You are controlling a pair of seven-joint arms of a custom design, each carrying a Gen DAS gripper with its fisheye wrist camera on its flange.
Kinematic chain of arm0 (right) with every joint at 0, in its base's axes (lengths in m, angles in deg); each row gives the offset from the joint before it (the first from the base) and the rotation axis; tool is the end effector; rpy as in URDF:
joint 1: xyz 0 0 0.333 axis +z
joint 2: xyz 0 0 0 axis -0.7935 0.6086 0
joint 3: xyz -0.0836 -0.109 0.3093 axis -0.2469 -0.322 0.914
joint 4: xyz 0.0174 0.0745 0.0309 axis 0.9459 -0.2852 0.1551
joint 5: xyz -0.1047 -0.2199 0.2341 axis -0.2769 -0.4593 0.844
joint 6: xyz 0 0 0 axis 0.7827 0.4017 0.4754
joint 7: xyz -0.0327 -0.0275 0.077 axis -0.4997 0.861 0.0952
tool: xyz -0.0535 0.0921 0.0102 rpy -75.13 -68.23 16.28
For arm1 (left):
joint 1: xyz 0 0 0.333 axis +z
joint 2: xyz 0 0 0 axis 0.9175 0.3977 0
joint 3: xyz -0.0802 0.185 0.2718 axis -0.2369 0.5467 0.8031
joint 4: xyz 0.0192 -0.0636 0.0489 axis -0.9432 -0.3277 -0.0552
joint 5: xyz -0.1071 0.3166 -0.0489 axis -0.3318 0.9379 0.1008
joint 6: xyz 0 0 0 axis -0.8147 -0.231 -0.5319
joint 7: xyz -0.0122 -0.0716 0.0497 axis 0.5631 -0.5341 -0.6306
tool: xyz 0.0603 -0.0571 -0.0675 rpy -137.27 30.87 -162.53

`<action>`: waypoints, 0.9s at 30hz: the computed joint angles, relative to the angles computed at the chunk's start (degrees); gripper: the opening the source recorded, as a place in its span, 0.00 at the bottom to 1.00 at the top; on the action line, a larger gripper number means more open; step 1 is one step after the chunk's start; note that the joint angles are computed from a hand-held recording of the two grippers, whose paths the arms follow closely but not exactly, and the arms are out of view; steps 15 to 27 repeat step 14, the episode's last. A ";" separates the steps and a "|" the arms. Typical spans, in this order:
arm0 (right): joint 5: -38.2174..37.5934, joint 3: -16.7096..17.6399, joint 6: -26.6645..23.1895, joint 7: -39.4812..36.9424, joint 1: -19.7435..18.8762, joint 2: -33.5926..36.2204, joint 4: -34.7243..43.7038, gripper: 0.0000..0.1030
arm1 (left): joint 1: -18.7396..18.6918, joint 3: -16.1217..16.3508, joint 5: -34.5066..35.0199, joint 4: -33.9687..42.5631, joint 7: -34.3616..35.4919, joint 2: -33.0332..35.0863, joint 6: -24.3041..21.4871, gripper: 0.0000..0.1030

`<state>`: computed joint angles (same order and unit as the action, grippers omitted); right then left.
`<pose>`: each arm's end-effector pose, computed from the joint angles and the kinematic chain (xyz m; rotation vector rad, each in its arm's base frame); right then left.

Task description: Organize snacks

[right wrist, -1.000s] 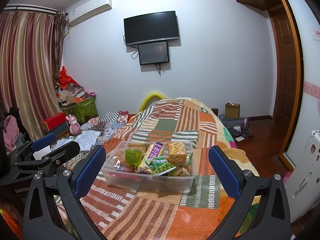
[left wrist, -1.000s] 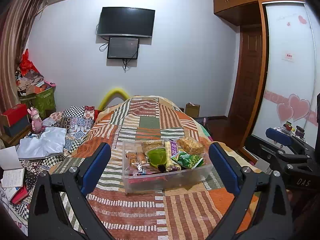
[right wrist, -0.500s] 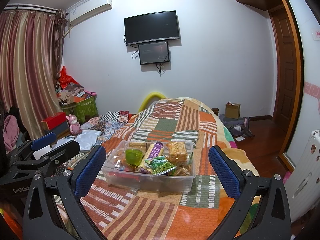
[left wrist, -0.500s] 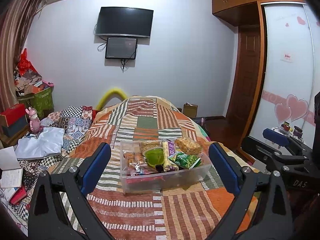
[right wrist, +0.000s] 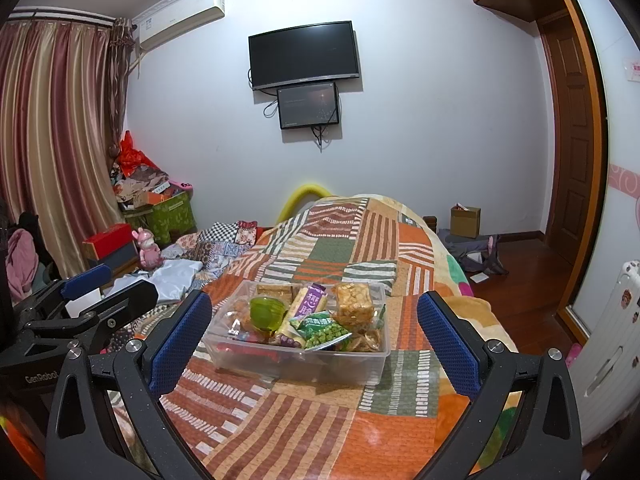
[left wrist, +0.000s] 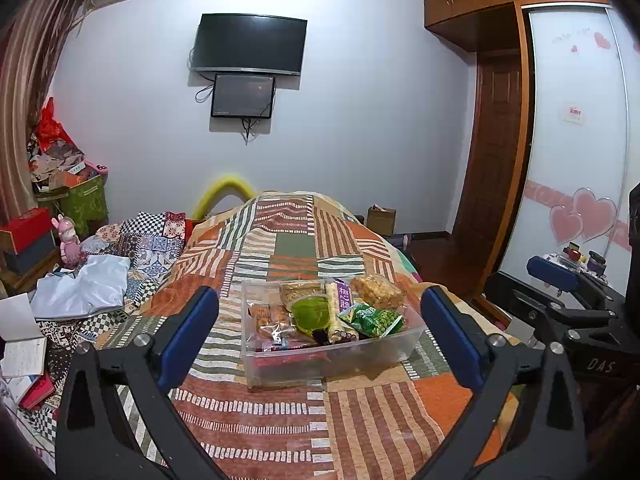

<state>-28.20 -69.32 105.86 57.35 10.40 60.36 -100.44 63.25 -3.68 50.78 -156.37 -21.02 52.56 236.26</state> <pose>0.6072 0.3227 0.5433 -1.4716 1.3694 -0.8468 0.5941 -0.1584 0.5613 -1.3629 1.6866 -1.2804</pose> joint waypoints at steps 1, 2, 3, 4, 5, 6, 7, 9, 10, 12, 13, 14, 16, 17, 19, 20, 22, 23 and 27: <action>0.01 0.09 -0.05 -0.03 -0.09 -0.01 0.09 1.00 | -0.83 0.92 -0.46 -0.14 0.07 -0.04 0.39 0.99; -0.01 0.15 -0.08 -0.05 -0.14 -0.05 0.13 1.00 | -1.27 1.46 -0.82 -0.26 0.09 -0.02 0.81 1.00; 0.00 -0.01 -0.07 0.02 -0.04 0.05 0.11 1.00 | -1.22 1.43 -0.94 -0.32 0.00 0.02 1.07 1.00; -0.01 -0.16 -0.24 0.06 0.02 0.08 0.20 1.00 | -1.15 1.33 -1.04 -0.28 -0.11 0.08 1.09 1.00; -0.08 -0.06 -0.31 0.10 -0.07 0.08 0.24 1.00 | -0.11 0.25 -0.62 -0.15 -0.50 0.18 0.87 1.00; -0.19 0.13 -0.30 0.11 -0.26 0.04 0.24 1.00 | 1.17 -1.07 0.09 -0.04 -0.89 0.25 0.64 1.00; -0.28 0.14 -0.44 0.16 -0.31 0.01 0.32 1.00 | 1.53 -1.43 0.37 0.04 -1.08 0.28 0.45 1.00; -0.38 0.17 -0.19 0.22 -0.28 -0.08 -0.07 1.00 | 0.27 -0.09 0.01 0.00 -0.91 0.26 0.56 1.00; -0.38 0.27 -0.16 0.22 -0.32 -0.13 -0.14 1.00 | -1.12 1.35 -0.58 -0.15 -0.54 0.18 0.82 1.00; -0.44 0.40 -0.35 0.23 -0.51 -0.14 0.05 1.00 | -2.97 3.23 -1.58 -0.41 0.25 0.06 1.19 1.00; -0.51 0.45 -0.32 0.28 -0.58 -0.11 0.06 1.00 | -2.66 2.85 -1.51 -0.37 0.33 0.09 1.09 1.00; -0.57 0.50 -0.31 0.30 -0.63 -0.12 0.02 1.00 | -1.72 1.81 -1.10 -0.24 0.19 0.18 0.78 1.00; -0.57 0.50 -0.31 0.30 -0.63 -0.12 0.02 1.00 | -1.72 1.81 -1.10 -0.24 0.19 0.18 0.78 1.00; -0.57 0.50 -0.31 0.30 -0.63 -0.12 0.02 1.00 | -1.72 1.81 -1.10 -0.24 0.19 0.18 0.78 1.00; -0.57 0.50 -0.31 0.30 -0.63 -0.12 0.02 1.00 | -1.72 1.81 -1.10 -0.24 0.19 0.18 0.78 1.00; -0.57 0.50 -0.31 0.30 -0.63 -0.12 0.02 1.00 | -1.72 1.81 -1.10 -0.24 0.19 0.18 0.78 1.00; -0.57 0.50 -0.31 0.30 -0.63 -0.12 0.02 1.00 | -1.72 1.81 -1.10 -0.24 0.19 0.18 0.78 1.00; -0.57 0.50 -0.31 0.30 -0.63 -0.12 0.02 1.00 | -1.72 1.81 -1.10 -0.24 0.19 0.18 0.78 1.00; -0.57 0.50 -0.31 0.30 -0.63 -0.12 0.02 1.00 | -1.72 1.81 -1.10 -0.24 0.19 0.18 0.78 1.00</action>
